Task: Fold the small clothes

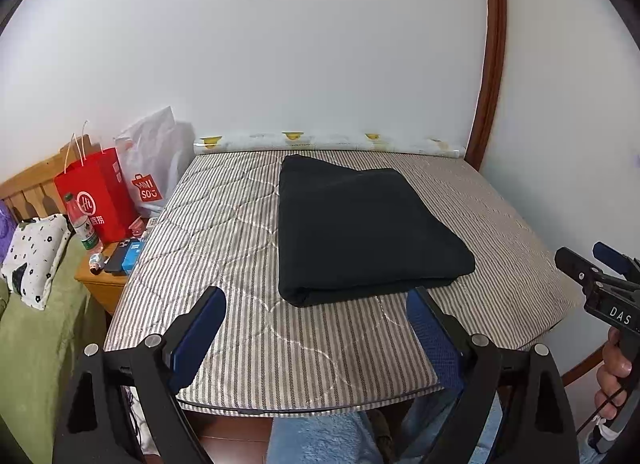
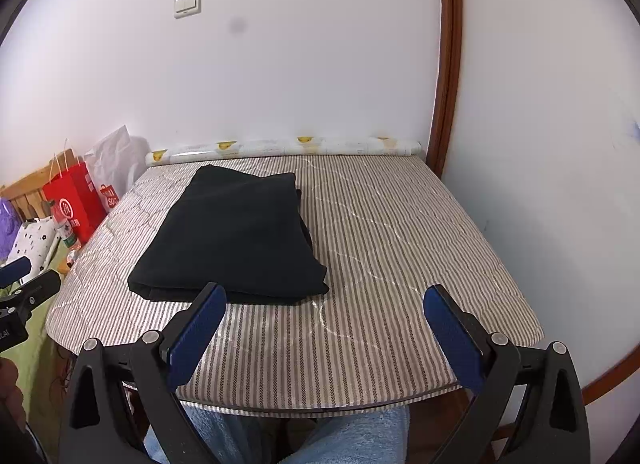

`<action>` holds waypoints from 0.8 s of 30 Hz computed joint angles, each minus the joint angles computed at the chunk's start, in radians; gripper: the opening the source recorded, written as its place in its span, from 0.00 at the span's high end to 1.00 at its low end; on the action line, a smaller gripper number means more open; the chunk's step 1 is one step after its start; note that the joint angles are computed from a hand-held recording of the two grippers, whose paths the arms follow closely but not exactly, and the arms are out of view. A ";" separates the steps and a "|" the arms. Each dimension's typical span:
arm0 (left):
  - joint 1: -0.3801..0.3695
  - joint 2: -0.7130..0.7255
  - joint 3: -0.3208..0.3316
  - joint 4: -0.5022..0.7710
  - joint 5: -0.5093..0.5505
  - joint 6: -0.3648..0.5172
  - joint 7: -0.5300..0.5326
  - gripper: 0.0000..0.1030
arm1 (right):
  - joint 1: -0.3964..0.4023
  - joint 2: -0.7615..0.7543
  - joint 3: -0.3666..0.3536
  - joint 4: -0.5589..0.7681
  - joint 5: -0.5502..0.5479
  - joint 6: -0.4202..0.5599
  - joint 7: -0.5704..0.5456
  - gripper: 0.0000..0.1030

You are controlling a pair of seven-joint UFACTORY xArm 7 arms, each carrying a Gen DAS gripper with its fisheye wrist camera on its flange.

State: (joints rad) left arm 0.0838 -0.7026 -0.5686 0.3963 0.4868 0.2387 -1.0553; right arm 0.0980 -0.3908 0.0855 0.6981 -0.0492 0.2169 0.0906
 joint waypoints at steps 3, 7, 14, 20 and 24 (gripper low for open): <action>-0.001 0.002 0.002 -0.002 0.000 -0.002 -0.002 0.11 | 0.001 0.000 -0.003 0.003 0.001 0.000 -0.001 0.05; -0.001 0.004 0.004 -0.004 -0.002 -0.003 -0.005 0.11 | -0.002 -0.003 0.000 0.001 -0.001 0.000 0.005 0.05; 0.000 0.003 0.002 -0.004 0.001 -0.003 -0.008 0.11 | -0.001 -0.004 -0.001 -0.001 0.001 0.002 0.004 0.05; 0.000 0.003 0.002 -0.003 0.002 -0.002 -0.009 0.11 | 0.000 -0.005 -0.003 -0.002 0.002 0.000 0.001 0.05; 0.000 0.002 0.004 -0.005 0.003 -0.004 -0.007 0.11 | 0.000 -0.004 -0.002 -0.001 0.002 0.002 0.003 0.05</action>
